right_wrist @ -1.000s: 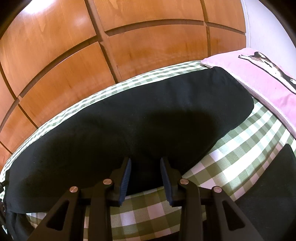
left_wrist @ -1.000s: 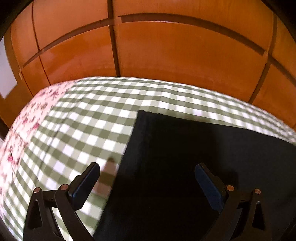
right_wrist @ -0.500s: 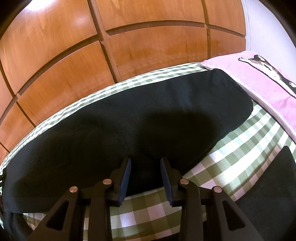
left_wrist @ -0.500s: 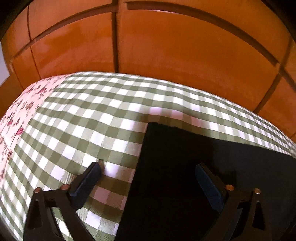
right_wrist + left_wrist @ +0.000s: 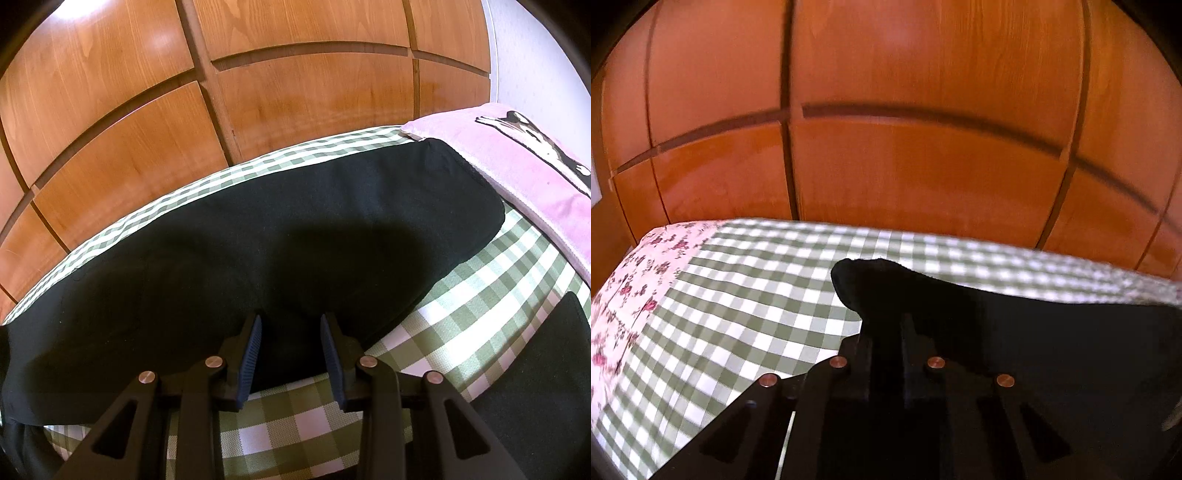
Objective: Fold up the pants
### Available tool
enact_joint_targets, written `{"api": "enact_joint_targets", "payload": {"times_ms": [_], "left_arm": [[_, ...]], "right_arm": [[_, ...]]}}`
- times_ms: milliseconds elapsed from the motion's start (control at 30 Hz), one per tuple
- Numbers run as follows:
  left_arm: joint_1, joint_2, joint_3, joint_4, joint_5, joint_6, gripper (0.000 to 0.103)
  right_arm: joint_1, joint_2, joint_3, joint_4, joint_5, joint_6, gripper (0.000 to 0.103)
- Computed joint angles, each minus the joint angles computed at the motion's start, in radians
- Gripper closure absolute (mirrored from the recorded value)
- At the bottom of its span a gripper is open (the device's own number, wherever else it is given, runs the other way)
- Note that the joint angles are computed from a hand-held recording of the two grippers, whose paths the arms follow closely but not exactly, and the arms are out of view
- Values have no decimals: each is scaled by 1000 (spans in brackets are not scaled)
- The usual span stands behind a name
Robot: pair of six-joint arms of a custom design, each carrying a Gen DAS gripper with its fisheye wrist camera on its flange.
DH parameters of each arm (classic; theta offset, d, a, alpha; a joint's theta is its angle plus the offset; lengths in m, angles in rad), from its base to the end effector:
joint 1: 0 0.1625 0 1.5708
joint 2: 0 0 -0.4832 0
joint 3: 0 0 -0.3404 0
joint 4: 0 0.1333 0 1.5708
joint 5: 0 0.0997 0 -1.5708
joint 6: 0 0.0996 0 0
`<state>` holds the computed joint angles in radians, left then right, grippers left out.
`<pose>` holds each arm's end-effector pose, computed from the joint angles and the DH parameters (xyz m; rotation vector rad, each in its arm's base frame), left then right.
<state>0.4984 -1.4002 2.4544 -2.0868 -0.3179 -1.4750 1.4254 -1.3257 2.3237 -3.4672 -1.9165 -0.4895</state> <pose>-0.1720 -0.3531 0.2649 -0.0088 2.0418 -1.2239 0.0352 -0.4470 0.3648 0.2100 -2.3776 0.9596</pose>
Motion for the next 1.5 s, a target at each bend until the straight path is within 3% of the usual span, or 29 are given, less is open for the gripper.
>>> {"api": "enact_joint_targets", "payload": {"times_ms": [167,400,467,567,633,700,833,967,1100,1200,1367,1433,1467,1500], "left_arm": [[-154,-70,32,135,-16,-199,92],[-413,-155,74,397,-116,-556,93],[-498,-161,86,476,-165,-673,93],[-614,-125,99,529,-250,-801,93],[-662,-99,107,533,-288,-842,93],[-710,-68,120,525,-320,-882,93],[-752,-40,132,505,-342,-928,93],[-779,-47,141,514,-344,-987,93],[-809,-50,138,546,-359,-1036,93],[-831,-60,127,590,-369,-1069,93],[-859,-76,115,637,-374,-1078,93],[-858,-76,112,638,-369,-1069,93],[-858,-76,111,637,-367,-1070,93],[-858,-76,111,640,-366,-1076,93]], "right_arm": [[0,0,1,-2,-2,-2,69],[26,14,-12,3,-60,-15,69],[58,38,-25,-7,-132,-41,69],[135,104,-55,-56,-302,-122,67],[174,134,-79,-57,-380,-133,67],[196,114,-112,76,-369,-45,67],[227,65,-207,394,-220,196,66],[238,79,-358,742,21,432,43],[242,141,-464,893,168,619,42],[270,198,-527,947,164,700,42],[311,261,-607,1094,28,809,43],[316,258,-589,1085,8,836,62],[319,253,-581,1095,-25,827,79],[320,248,-576,1096,-35,817,84]]}}
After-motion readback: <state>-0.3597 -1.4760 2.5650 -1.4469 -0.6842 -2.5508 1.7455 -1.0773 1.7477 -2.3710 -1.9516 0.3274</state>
